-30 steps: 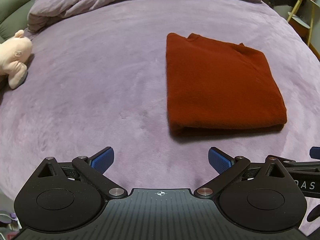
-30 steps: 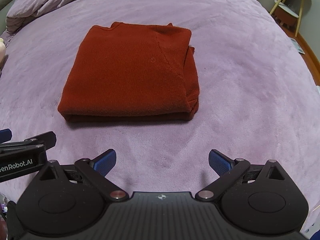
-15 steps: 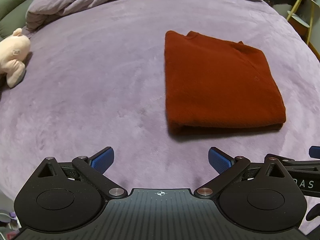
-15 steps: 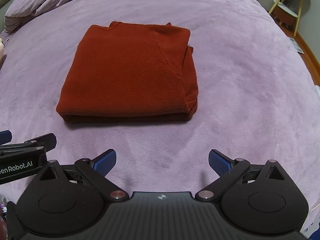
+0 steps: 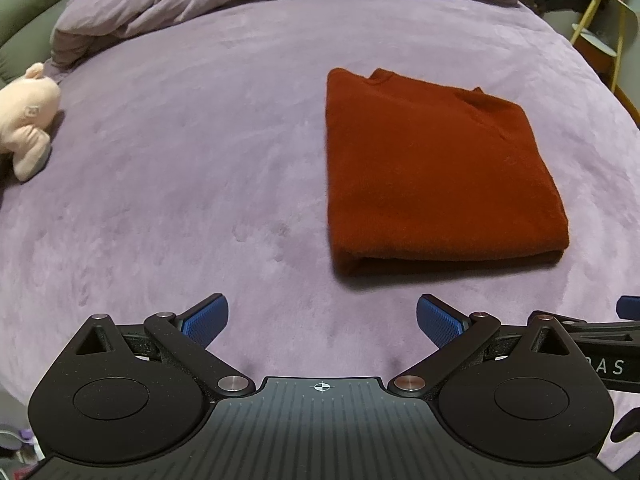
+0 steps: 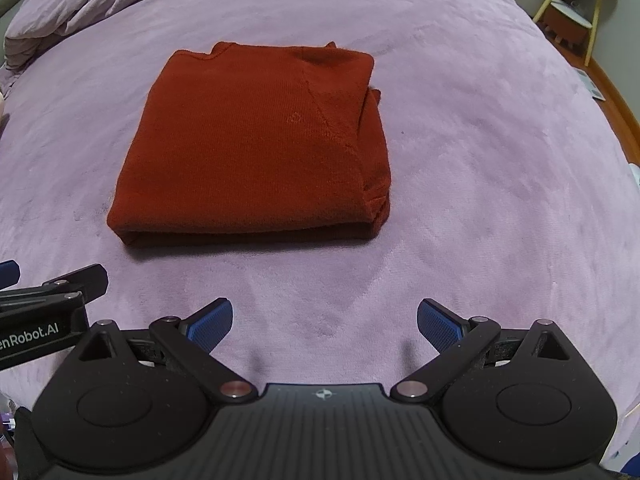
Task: Fold small clothes
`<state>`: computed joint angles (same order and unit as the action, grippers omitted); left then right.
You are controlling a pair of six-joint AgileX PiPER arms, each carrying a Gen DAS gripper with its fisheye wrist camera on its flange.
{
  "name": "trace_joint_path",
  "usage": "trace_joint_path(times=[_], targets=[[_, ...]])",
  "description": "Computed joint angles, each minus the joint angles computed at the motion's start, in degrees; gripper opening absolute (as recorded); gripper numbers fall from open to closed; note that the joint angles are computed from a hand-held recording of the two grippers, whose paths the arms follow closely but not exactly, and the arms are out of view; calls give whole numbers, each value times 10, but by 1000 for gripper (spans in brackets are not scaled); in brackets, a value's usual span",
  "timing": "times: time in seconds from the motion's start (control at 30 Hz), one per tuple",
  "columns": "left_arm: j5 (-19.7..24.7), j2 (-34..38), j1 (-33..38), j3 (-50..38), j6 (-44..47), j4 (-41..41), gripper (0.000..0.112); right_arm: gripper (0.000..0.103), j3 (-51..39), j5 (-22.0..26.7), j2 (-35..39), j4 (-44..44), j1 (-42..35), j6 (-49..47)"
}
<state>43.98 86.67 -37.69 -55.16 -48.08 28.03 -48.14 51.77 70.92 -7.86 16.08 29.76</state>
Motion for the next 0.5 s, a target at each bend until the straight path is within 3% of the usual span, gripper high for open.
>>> trace_joint_path(times=[0.5], targets=[[-2,5,7,-3,15,-15,103,99,-1,2,0,-4,0,4]])
